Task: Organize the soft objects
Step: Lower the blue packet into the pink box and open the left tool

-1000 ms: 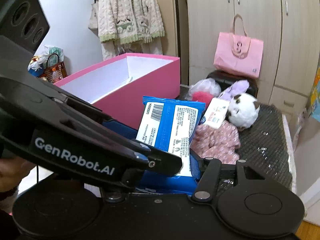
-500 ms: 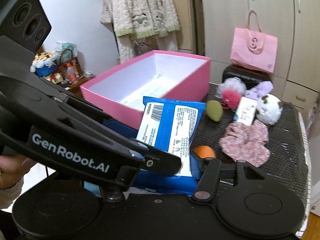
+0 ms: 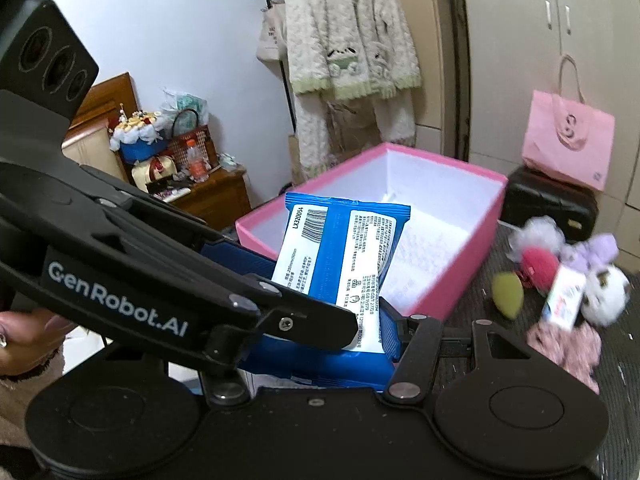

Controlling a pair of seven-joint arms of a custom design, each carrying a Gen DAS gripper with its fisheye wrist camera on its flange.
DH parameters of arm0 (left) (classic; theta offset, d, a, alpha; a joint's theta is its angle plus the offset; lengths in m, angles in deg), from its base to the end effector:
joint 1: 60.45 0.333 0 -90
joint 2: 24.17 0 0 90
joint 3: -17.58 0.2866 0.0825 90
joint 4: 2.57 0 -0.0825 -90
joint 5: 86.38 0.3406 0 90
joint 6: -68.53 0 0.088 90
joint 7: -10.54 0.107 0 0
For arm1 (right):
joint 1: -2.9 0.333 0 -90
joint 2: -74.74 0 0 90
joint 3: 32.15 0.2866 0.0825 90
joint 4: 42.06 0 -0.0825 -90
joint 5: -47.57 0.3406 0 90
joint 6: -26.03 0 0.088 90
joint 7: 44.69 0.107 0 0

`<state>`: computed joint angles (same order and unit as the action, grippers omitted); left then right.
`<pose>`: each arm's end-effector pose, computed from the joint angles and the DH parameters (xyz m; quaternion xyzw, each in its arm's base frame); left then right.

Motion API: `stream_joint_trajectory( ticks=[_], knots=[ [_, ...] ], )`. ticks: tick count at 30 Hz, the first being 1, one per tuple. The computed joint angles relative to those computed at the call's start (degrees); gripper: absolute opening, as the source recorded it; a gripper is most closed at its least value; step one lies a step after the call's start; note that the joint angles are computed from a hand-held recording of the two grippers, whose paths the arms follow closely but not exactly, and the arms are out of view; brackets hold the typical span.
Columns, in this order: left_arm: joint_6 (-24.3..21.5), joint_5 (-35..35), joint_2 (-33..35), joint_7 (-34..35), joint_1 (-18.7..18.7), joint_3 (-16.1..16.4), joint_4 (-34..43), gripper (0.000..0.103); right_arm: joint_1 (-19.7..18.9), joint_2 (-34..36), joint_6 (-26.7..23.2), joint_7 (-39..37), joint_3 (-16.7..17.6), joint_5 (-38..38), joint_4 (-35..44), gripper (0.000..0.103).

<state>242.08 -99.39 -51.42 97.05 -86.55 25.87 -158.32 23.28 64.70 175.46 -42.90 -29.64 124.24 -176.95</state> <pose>0.3844 -0.1034 0.4602 -0.6451 0.6602 -0.3588 0.1387 0.4437 0.1653 0.4286 -0.8381 0.3060 -0.0754 0.4453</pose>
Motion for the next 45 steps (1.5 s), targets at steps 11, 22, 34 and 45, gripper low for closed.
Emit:
stream_joint_trajectory(
  ticks=[11, 22, 34, 45],
  knots=[
    [0.0, -12.96, 13.62, 13.72, -5.64, 12.28, 11.68, 0.051, -1.35, 18.82, -1.39, 8.36, 3.69, -5.27, 19.49, 0.064],
    [-8.46, -28.52, 27.8, 26.94, -1.61, 12.85, 25.39, 0.051, -3.64, 32.85, -1.83, 25.99, 7.32, -21.06, 34.3, 0.067],
    [2.74, 12.59, 21.25, -1.77, 11.51, 2.11, 14.77, 0.061, -5.24, 27.47, 4.54, 22.25, 9.72, -24.96, 27.76, 0.07],
    [0.74, 17.75, 11.05, -2.04, 21.13, -8.21, 8.73, 0.066, -4.86, 19.05, 4.22, 14.51, 7.74, -19.56, 21.2, 0.071]
  ],
)
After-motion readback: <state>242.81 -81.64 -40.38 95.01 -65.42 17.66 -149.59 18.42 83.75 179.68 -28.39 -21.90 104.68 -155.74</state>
